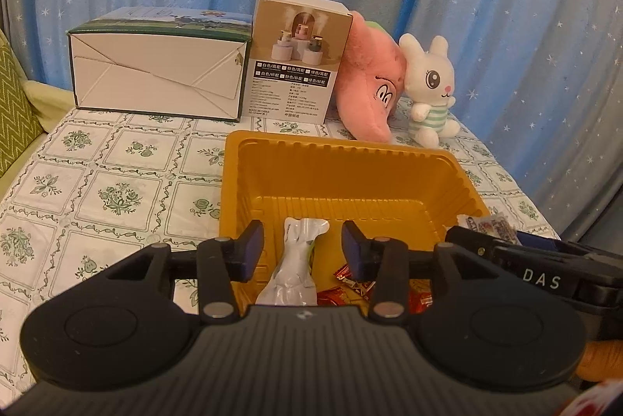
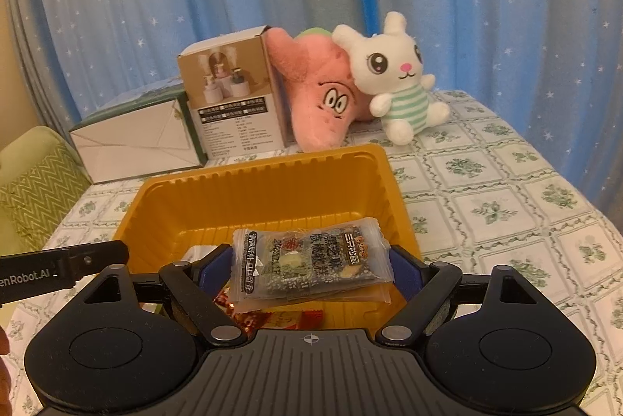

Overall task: Organize snacks
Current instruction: 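Carry the pouch and clear snack pack into the orange tray and open both tools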

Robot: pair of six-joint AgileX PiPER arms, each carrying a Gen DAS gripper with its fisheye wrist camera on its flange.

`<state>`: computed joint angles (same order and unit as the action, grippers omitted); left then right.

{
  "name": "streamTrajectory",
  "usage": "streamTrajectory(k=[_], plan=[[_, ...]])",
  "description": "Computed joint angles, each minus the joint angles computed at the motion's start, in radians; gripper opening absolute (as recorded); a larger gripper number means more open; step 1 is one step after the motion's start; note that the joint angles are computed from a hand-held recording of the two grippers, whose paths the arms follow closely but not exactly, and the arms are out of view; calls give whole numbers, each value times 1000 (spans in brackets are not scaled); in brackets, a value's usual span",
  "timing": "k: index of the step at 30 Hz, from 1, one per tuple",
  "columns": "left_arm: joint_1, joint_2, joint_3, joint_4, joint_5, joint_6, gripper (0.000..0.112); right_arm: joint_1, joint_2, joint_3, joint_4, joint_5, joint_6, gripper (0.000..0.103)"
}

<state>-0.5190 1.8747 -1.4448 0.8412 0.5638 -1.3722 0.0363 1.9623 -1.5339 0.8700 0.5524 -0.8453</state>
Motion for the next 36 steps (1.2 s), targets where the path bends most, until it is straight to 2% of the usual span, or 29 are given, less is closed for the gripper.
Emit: streamTrajectory(k=[3,17,20,26,36], plan=[[-1,0,-1,-7,5,5,48,-1,1,4,12,3,-24,87],[-18,-9,12,0,18,10,49,-36,-21,32,73,-64,-29,88],[-32,-21,22,13,26,-4,49,-42,-51,70,130,-86,-86,88],[-71,-61,66,51,56,-43,49,-60,-117,146,224,-109,-186,88],[-205,-171,198,133,167,-177,49,-142,-261,283,274,-58,-252,88]])
